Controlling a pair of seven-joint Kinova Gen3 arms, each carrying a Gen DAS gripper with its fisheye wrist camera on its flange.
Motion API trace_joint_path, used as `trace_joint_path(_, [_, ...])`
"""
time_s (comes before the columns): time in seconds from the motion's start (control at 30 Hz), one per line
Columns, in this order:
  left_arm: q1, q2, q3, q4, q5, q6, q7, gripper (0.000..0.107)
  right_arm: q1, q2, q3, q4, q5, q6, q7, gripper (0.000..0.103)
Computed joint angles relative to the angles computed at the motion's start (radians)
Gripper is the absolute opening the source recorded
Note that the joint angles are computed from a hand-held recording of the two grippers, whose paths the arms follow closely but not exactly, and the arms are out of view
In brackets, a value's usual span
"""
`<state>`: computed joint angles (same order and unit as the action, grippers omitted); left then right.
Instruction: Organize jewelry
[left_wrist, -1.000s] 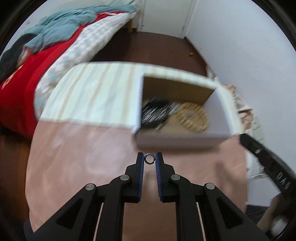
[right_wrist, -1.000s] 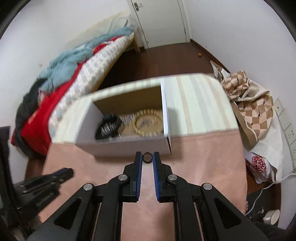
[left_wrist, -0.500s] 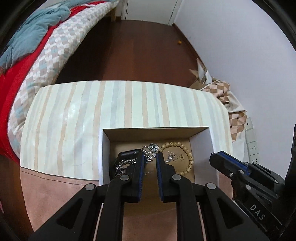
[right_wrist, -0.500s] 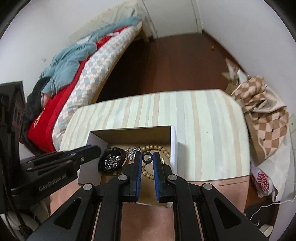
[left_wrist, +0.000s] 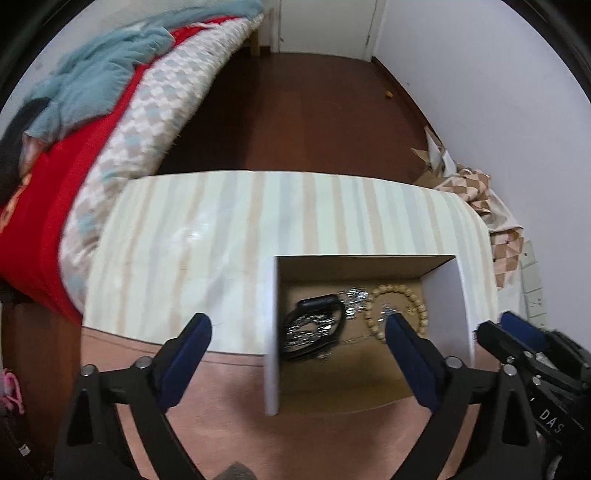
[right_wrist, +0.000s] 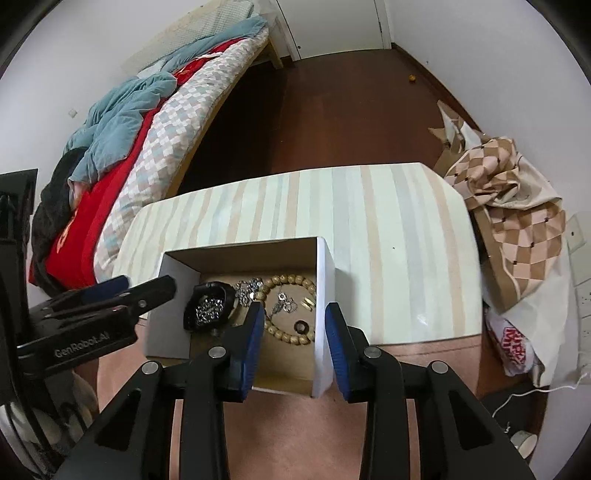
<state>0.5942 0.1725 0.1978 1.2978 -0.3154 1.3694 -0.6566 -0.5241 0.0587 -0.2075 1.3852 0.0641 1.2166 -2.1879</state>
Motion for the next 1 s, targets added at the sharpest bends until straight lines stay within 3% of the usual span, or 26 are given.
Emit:
trace_joint_path(0.13, [0.053, -0.022, 0.017, 0.03, -0.087, 0.046, 0.068, 0.102, -0.061, 0.001, -0.03, -0.016, 0.139, 0.082, -0.092, 0.072])
trace_joint_path(0.2, [0.071, -0.029, 0.027, 0.04, -0.116, 0.065, 0.096, 0.102, -0.101, 0.01, -0.045, -0.027, 0.212, 0.145, -0.143, 0.092])
trace_joint_path(0.3, [0.083, -0.047, 0.041, 0.058, -0.119, 0.078, 0.124, 0.102, -0.155, 0.018, -0.061, -0.033, 0.287, 0.222, -0.206, 0.101])
trace_joint_path(0.67, [0.165, -0.111, 0.133, 0.015, -0.218, 0.22, 0.243, 0.102, -0.282, -0.039, -0.137, -0.093, 0.435, 0.396, -0.355, 0.101])
trace_joint_path(1.0, [0.313, -0.111, 0.222, -0.164, -0.396, 0.451, 0.338, 0.102, -0.402, -0.071, -0.251, -0.269, 0.611, 0.618, -0.407, 0.101])
